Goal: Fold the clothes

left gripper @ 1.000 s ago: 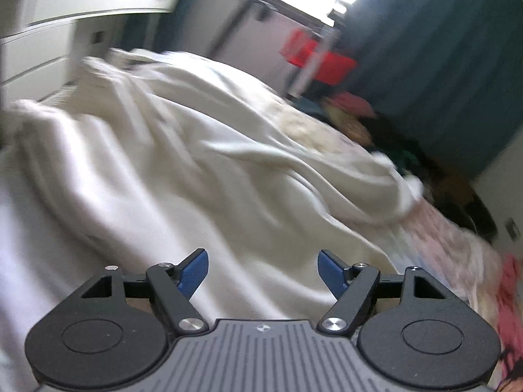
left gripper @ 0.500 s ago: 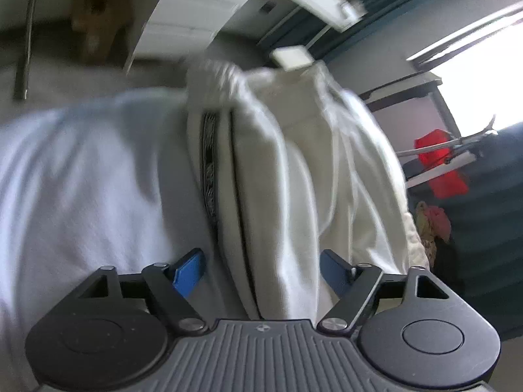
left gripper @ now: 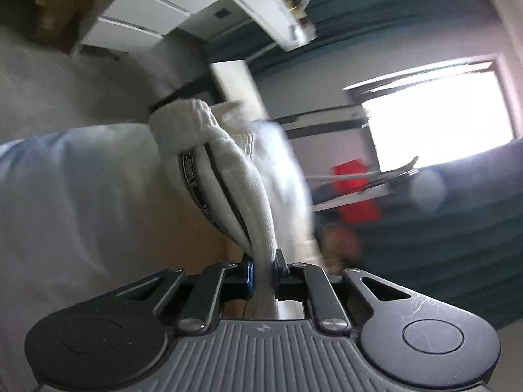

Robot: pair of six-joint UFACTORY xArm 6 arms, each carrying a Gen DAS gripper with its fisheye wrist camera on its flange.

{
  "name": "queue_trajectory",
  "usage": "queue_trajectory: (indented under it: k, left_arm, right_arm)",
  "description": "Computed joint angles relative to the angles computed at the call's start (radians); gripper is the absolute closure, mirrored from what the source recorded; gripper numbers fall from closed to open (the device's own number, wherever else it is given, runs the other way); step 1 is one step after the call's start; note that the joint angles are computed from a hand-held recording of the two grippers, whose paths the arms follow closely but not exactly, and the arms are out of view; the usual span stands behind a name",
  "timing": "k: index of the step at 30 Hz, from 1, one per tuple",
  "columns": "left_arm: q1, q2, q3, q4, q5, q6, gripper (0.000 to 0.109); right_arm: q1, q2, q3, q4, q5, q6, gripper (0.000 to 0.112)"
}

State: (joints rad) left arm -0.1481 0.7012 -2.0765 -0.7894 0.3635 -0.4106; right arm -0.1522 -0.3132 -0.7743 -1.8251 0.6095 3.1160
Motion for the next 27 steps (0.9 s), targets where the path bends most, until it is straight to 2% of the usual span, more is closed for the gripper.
queue_trajectory:
  k: [1,3,4,6,8,10,14,16,21,25,27]
  left_arm:
    - [0.006,-0.039,0.048,-0.037,-0.005,0.035,0.098]
    - [0.023,-0.101,0.138,-0.013,0.033,0.046,0.098]
    - [0.032,-0.128,0.177,0.010,0.056,0.041,0.098]
    - [0.050,-0.150,0.224,0.103,0.125,-0.010,0.098]
    - [0.064,-0.152,0.248,0.156,0.178,-0.028,0.097]
    - [0.065,-0.161,0.284,0.171,0.179,-0.019,0.097]
    - [0.074,-0.155,0.269,0.152,0.163,0.031,0.097]
    - [0.067,-0.145,0.246,0.179,0.145,0.040,0.097]
    - [0.046,-0.145,0.262,0.273,0.104,0.003,0.097]
    - [0.045,-0.170,0.314,0.136,0.054,0.103,0.097]
    - [0.040,-0.183,0.334,-0.014,0.016,0.223,0.097]
  right_arm:
    - [0.005,0.004,-0.007,0.024,0.028,-0.040,0.100]
    - [0.008,0.013,-0.014,0.111,0.066,-0.135,0.100]
    - [-0.003,0.012,-0.007,0.172,0.051,-0.170,0.100]
    - [-0.034,0.008,0.013,0.303,0.005,-0.236,0.100]
    - [-0.084,-0.002,0.048,0.366,-0.097,-0.243,0.100]
    - [-0.116,-0.011,0.077,0.451,-0.171,-0.317,0.100]
    - [-0.142,-0.012,0.090,0.553,-0.216,-0.459,0.100]
    - [-0.135,0.006,0.060,0.541,-0.219,-0.481,0.100]
    - [-0.054,-0.004,0.028,0.382,-0.114,-0.394,0.100]
    - [0.011,-0.147,0.113,0.291,-0.044,-0.278,0.100]
    - [0.095,-0.239,0.151,0.259,0.069,-0.238,0.100]
